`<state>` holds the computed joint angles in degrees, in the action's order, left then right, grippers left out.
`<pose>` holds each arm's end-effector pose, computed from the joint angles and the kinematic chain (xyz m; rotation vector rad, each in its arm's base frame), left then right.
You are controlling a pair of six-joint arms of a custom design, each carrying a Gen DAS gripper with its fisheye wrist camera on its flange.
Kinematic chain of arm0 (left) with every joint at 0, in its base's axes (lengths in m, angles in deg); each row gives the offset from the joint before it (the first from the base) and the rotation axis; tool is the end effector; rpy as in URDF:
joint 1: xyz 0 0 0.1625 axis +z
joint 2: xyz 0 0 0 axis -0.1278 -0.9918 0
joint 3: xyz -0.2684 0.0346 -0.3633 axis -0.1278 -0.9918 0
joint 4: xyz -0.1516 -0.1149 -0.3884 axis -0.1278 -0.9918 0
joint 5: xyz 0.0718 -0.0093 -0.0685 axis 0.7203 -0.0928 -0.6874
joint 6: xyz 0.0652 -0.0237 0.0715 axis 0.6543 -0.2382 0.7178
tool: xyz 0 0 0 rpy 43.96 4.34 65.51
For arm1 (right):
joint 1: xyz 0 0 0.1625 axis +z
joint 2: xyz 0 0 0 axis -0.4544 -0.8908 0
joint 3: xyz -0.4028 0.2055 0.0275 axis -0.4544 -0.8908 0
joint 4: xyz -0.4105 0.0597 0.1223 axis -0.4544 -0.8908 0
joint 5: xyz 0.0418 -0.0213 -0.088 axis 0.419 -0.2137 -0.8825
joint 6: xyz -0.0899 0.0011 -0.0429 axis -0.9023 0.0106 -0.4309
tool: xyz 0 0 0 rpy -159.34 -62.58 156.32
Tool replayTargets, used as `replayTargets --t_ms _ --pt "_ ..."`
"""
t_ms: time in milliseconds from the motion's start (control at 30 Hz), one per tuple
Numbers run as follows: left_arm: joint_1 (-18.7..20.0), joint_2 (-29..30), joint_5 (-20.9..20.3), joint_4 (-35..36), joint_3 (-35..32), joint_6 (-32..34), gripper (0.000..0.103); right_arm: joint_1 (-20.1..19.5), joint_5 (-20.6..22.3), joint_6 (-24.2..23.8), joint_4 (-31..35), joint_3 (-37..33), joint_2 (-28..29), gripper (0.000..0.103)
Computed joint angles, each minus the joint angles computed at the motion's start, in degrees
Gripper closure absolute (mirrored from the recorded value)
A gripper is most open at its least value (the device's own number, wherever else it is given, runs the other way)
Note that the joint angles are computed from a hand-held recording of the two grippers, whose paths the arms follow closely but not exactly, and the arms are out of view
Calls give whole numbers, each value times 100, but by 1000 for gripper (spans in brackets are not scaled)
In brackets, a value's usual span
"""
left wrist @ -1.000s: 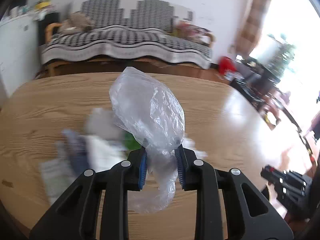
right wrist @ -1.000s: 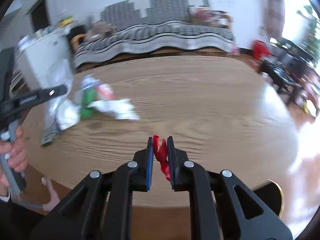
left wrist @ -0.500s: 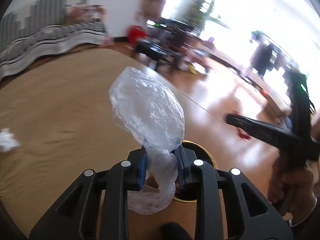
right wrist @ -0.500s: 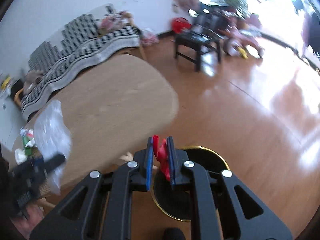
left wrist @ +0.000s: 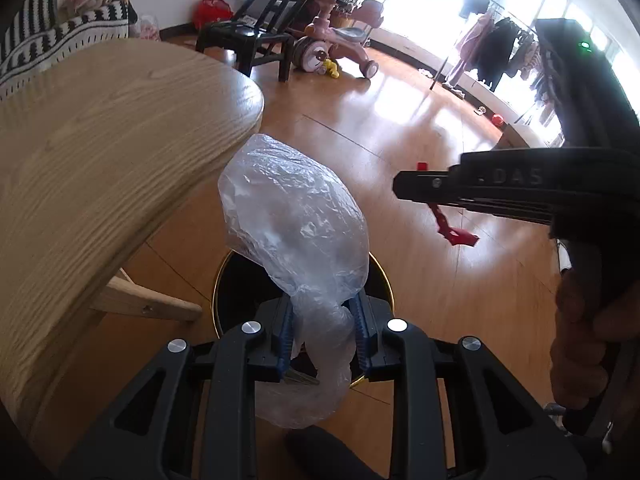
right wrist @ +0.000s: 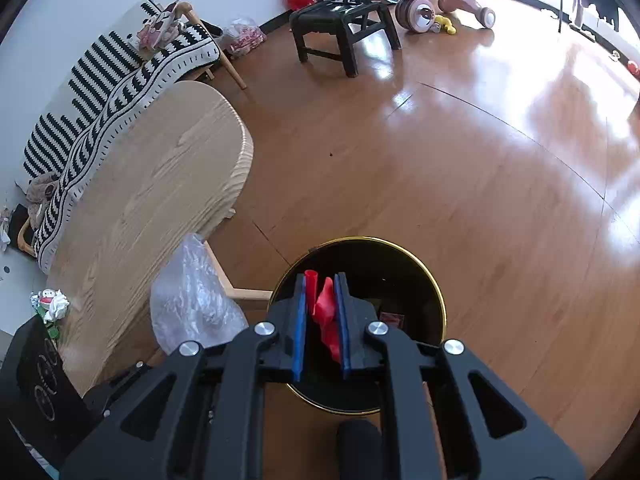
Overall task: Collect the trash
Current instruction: 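Carry both items over the black bin and open both tools, then swing both tools back over the table toward the remaining trash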
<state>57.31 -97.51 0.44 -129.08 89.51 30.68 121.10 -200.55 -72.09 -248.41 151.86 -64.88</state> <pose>-0.2805 -0.5660 0.0151 1.3849 2.6450 -0.0644 0.0944 -0.4258 0.2143 -0.6138 -2.2523 1.0670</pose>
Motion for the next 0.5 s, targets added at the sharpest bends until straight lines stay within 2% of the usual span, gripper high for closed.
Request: replayTargets --t_ms 267,300,333,367,400,433,467,500 --pt "45 54 -215 41 -106 -38 76 35 -66 24 37 -126 69 89" --pt "44 55 -236 33 -104 -19 72 54 -133 28 30 -140 90 88" --pt "48 36 -234 14 -77 12 63 72 -168 72 50 -126 70 86" --pt "39 28 -253 -41 -50 61 58 65 -144 101 28 -113 62 76" --pt "29 -2 -275 -90 -2 122 48 67 -131 113 -31 -90 71 50" --pt "21 -10 -277 -128 17 141 39 96 -183 89 -170 -76 101 36" --pt "18 -13 -278 -156 26 144 37 153 -296 32 -315 -86 151 27" --pt "24 -3 -280 -173 11 144 36 194 -389 11 -344 -110 170 27"
